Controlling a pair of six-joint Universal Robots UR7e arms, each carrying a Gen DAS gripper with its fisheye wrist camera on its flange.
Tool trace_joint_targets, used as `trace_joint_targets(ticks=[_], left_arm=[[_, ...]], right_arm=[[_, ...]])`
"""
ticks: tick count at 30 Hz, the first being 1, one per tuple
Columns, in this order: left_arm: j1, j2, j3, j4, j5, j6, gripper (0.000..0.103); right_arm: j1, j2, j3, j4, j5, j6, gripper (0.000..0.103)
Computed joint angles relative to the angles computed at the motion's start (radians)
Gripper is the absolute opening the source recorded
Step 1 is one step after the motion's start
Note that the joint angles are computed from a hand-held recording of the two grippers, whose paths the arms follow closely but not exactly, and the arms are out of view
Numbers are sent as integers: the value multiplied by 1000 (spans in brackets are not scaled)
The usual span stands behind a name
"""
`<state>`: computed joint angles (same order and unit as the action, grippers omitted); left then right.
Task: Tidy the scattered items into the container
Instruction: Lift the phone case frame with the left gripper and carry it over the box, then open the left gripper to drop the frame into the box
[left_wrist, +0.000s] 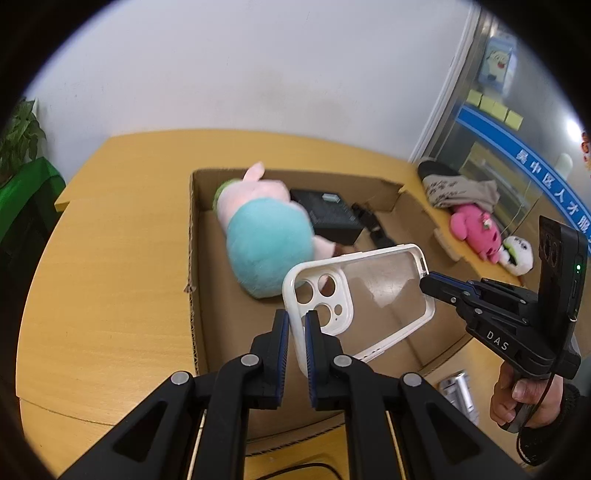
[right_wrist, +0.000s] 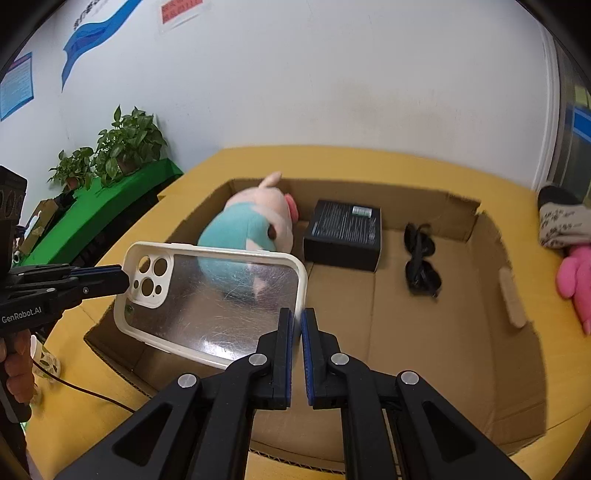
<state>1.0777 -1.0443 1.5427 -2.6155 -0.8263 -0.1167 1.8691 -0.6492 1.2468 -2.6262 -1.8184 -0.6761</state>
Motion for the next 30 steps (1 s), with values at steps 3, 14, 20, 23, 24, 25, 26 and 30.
trace_joint_targets(ticks=[3, 14, 20, 23, 24, 25, 26, 30], left_arm=[[11, 12, -21, 61, 12, -33, 8], [45, 60, -105, 333, 88, -191, 8], [16, 45, -61, 273, 145, -209, 8], [-27, 21, 3, 182, 192, -187, 17], [-50, 12, 39, 110, 212, -158, 21], [-67, 8, 62, 53, 227, -137, 33], [-86, 7, 87, -20, 244, -106, 50], [-175, 42, 177, -374, 330, 90, 78]], right_arm=[[-12, 23, -25, 53, -6, 37, 6], [-26, 118, -134, 257, -70, 127, 6], [-23, 96, -98, 208, -87, 134, 63], [-24, 43, -31, 112, -72, 115, 92], [-21, 20, 1, 67, -73, 94, 94], [-17, -2, 30, 29, -79, 75, 95], [-14, -21, 56, -8, -88, 59, 98], [-6, -99, 156, -147, -108, -13, 103]])
